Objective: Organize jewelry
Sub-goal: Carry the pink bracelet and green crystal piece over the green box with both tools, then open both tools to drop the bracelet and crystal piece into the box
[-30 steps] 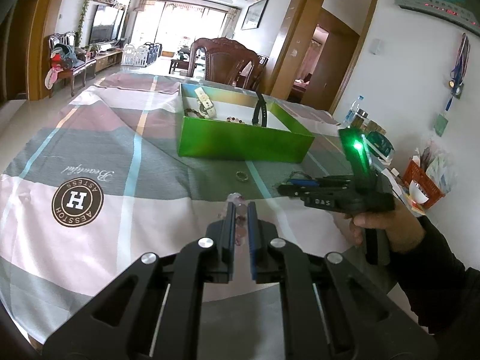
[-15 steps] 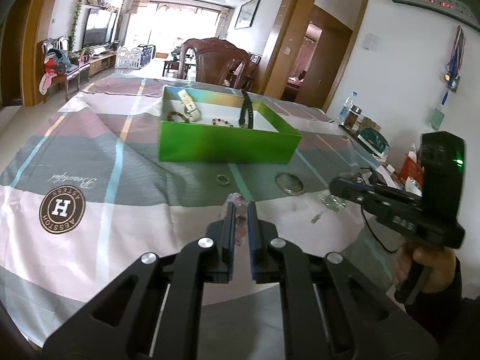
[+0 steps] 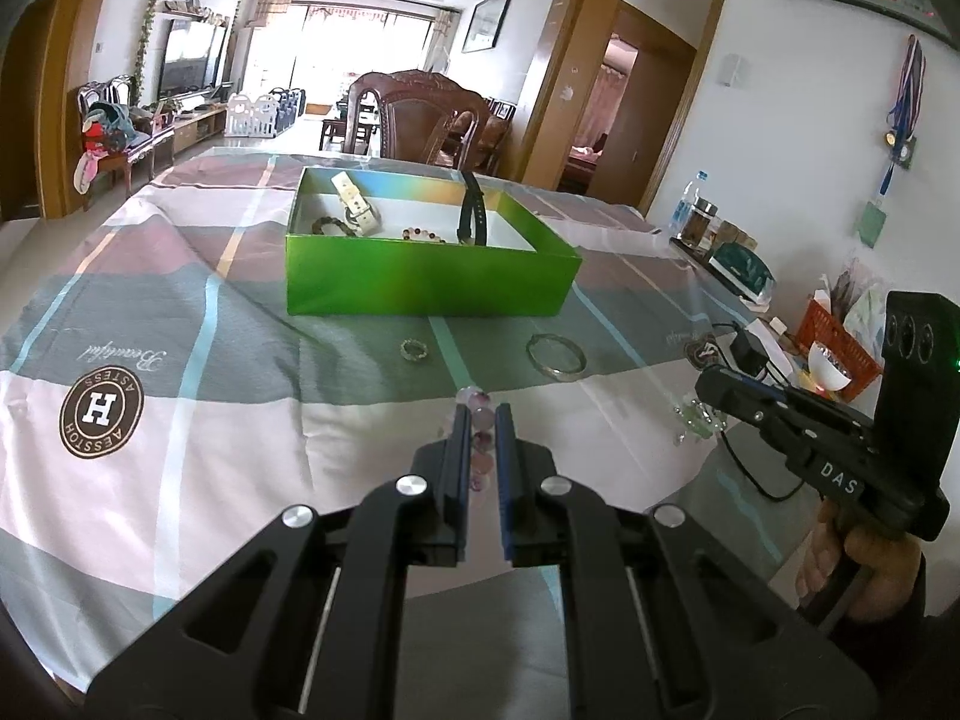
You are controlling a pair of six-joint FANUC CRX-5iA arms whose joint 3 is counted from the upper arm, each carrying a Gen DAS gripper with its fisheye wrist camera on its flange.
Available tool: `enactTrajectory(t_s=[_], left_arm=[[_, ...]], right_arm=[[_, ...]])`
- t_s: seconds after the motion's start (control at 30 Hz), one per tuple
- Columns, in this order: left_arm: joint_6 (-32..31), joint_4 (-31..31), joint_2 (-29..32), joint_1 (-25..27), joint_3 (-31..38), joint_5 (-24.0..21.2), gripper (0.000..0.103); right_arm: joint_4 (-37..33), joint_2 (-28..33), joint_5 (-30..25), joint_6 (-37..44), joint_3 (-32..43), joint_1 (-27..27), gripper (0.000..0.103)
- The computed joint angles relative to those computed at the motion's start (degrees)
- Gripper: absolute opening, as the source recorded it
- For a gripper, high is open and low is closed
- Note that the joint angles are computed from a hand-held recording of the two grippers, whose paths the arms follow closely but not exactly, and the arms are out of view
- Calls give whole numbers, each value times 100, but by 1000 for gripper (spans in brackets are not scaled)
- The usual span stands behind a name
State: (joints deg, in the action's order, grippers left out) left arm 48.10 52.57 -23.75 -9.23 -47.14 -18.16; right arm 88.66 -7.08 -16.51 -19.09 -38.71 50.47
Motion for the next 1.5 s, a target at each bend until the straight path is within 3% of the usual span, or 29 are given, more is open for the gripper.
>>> enactTrajectory(t_s=[0.33,0.83,1.0,1.1,1.17,1.23,1.37,1.43,1.5], left_arm=[[174,-214,59,7,69,-21,8],[103,-189,183,39,138,-1,8],[64,-405,277,160,543,-11,8],[-218,-221,551,219,1028,-115,8],[-176,-365,867,277,1483,-230,8],[-89,-456,1377,367,2081,-510,8],[720,-1219,2413,468,3300,-894,8],[1425,-1991,2951,472,3996,-1157,8],[1617,-2219,3307,467,4372,-1340,8]], right_arm=[[459,-77,154,-456,-118,-202,7],[130,-39,264,-111,-18,-206,7],[316,60,581,36,318,-481,7],[223,264,687,357,744,-633,7],[-97,527,662,805,1156,-676,7],[-1073,891,616,1748,1682,-633,7],[-3072,1773,94,3587,2927,-524,7],[-4000,2261,-292,4407,3614,-502,7],[-4391,2567,-554,4736,4010,-513,7]])
